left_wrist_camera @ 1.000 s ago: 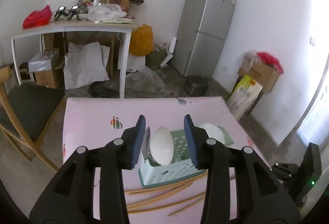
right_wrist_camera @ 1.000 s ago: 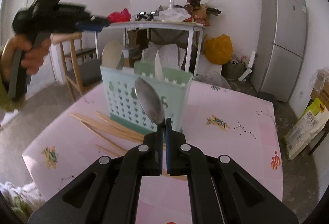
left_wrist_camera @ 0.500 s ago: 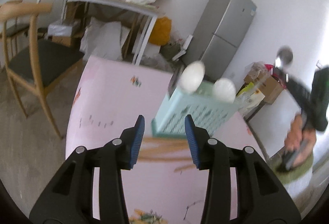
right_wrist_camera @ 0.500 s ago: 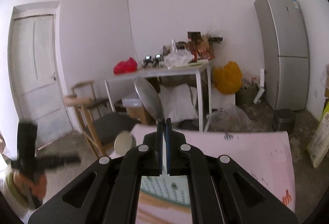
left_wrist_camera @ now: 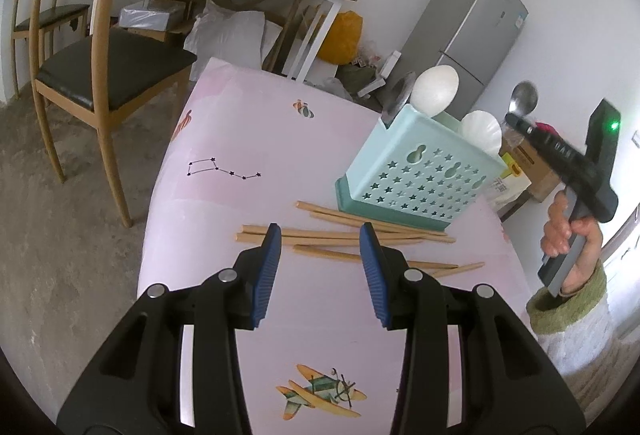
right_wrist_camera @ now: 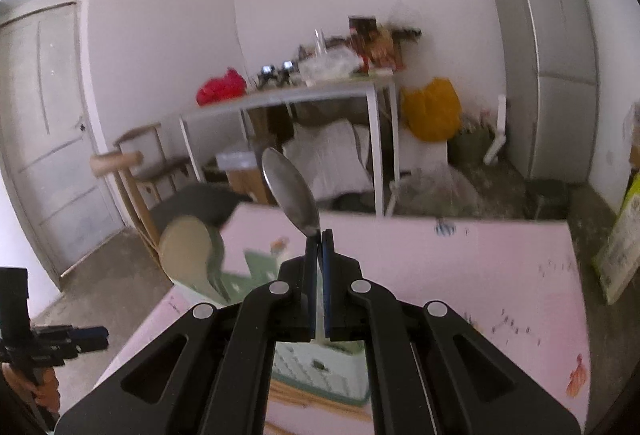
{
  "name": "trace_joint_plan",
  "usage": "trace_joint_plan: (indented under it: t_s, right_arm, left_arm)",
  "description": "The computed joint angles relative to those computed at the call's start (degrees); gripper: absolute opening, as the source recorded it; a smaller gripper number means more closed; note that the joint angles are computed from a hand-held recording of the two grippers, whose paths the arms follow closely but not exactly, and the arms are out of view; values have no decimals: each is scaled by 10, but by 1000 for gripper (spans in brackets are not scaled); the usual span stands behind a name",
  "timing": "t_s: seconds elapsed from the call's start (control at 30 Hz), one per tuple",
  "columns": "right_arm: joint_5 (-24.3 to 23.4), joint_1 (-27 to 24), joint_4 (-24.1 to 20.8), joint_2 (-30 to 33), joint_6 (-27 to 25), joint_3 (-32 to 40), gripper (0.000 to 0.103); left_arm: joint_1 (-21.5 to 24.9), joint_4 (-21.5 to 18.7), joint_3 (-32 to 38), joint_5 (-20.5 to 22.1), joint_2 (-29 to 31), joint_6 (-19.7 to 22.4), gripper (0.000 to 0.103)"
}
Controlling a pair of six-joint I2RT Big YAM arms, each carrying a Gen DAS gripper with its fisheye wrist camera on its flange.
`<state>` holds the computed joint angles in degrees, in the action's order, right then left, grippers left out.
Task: Organize utensils
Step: 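Release the paddle into the caddy with the left tool while the right tool drops the spoon in, then move the left tool down toward the loose wooden chopsticks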
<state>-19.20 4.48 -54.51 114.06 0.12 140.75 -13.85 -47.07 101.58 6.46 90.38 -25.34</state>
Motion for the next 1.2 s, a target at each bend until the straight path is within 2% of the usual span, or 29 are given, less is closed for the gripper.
trace_joint_plan:
  t_s: [0.3,0.37,0.47,0.67,0.83,1.03,1.07,1.13,1.2]
  right_arm:
    - [0,-8,-46,6,1,-2,5]
    - [-4,-11,-34,-6,6,-22,12]
    - [-1,-15,-4,-30,14,-55,33]
    - [-9,-29,40,-71,36,-104,41]
    - [-19,-40,67,-114,55,-158,43]
    - [-40,-43,60,-164,67,-240,43]
    - [-44,-42,56,-169,69,-252,43]
    - [-50,-37,36,-178,64,-277,43]
    - [-57,-31,19,-182,67,-299,43]
  left_arm:
    - [1,-10,3,-13,6,5,38]
    - [-1,-12,3,-18,6,7,38]
    - [-2,-17,6,-22,6,8,38]
    - [-10,-17,7,-37,4,13,38]
    - [-15,-22,15,-51,8,19,38]
    - [-14,-44,65,-58,44,25,37]
    - [-12,-53,82,-58,57,26,35]
    - [-7,-75,125,-49,89,29,25]
    - [-4,-97,163,-44,119,32,21]
